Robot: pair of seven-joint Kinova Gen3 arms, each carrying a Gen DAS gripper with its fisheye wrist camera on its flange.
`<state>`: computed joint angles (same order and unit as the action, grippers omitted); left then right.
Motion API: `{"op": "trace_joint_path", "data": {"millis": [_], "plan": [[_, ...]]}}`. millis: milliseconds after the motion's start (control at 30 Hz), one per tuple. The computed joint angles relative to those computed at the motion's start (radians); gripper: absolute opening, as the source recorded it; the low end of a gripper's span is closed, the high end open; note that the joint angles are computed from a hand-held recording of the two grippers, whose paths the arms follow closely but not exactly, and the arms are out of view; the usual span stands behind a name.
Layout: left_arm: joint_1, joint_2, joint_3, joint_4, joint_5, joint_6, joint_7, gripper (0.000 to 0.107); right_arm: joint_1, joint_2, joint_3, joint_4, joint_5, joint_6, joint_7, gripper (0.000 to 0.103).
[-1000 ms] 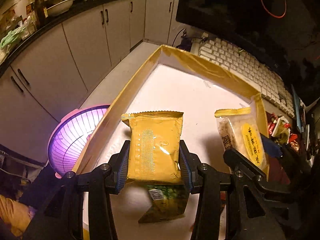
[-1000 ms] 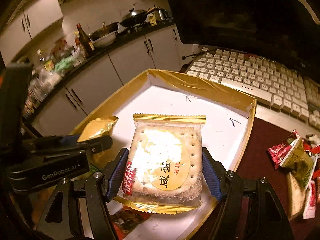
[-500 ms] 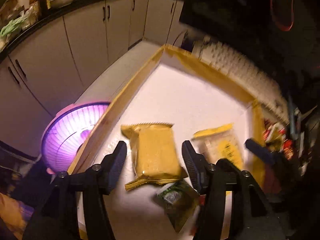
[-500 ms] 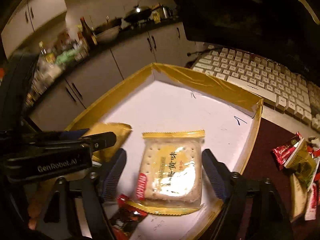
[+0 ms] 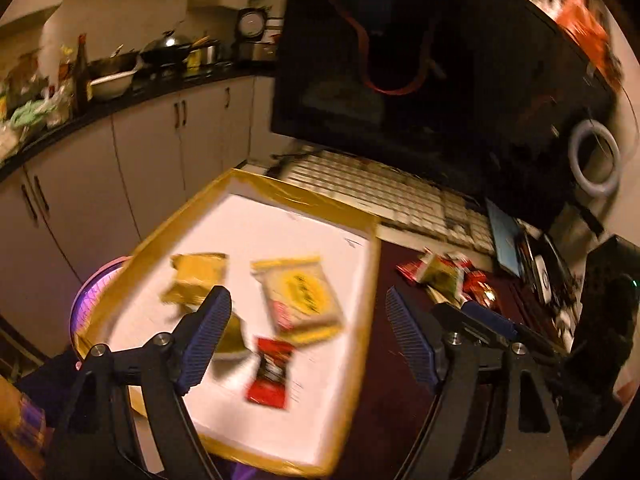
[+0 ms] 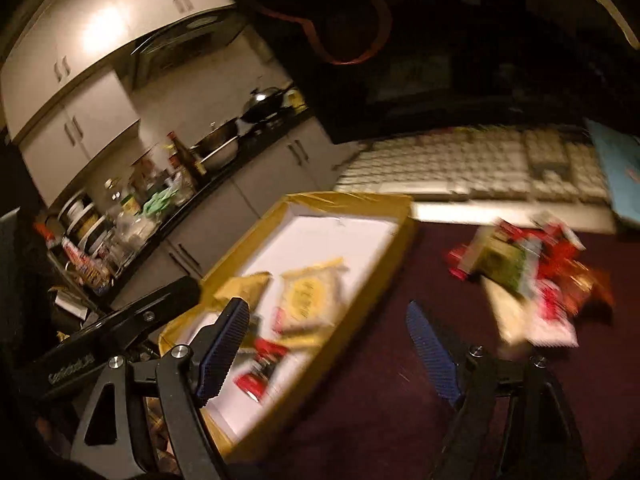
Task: Organize snacks
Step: 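Carry both cracker packs into the gold tray and open both tools to release, then grasp the white-and-red snack packet with the left tool while the right tool grasps a red bag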
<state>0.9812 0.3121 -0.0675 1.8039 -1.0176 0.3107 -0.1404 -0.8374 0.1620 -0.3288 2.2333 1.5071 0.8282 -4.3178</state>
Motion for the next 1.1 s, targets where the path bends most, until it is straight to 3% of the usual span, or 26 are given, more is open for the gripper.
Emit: {"op": "trace_joint_path", "data": {"millis": [133,200,300,467,767,800,967,1100], "plan": [[0.073,0.020,0.003,-0.015,-0.065,0.042,0.063,0.080,-0.033,-0.063,-0.035,0.106,-0.051,0.043,-0.102,0.083],[0.044,0.038,0.059,-0.037,-0.038,0.056,0.023,0.080,-0.041,-0.091,-0.048,0.141,-0.114,0.056,-0.113,0.083],[0.048,0.058,0.083,-0.058,0.009,0.070,-0.021,0.080,-0.041,-0.121,-0.057,0.183,-0.190,0.064,-0.116,0.083],[0.079,0.084,0.074,-0.086,0.073,0.074,-0.077,0.080,-0.041,-0.123,-0.063,0.212,-0.260,0.096,-0.111,0.083],[0.119,0.127,0.053,-0.134,0.146,0.109,-0.171,0.080,-0.018,-0.088,-0.040,0.249,-0.226,0.035,-0.144,0.080],[0.114,0.129,0.055,-0.135,0.158,0.105,-0.182,0.080,-0.015,-0.090,-0.040,0.255,-0.215,0.023,-0.155,0.075],[0.090,0.141,0.062,-0.146,0.238,0.077,-0.251,0.080,-0.013,-0.109,-0.047,0.310,-0.111,0.000,-0.283,0.071],[0.098,0.147,0.046,-0.152,0.286,0.065,-0.305,0.080,-0.003,-0.107,-0.047,0.305,-0.095,-0.015,-0.269,0.066]]}}
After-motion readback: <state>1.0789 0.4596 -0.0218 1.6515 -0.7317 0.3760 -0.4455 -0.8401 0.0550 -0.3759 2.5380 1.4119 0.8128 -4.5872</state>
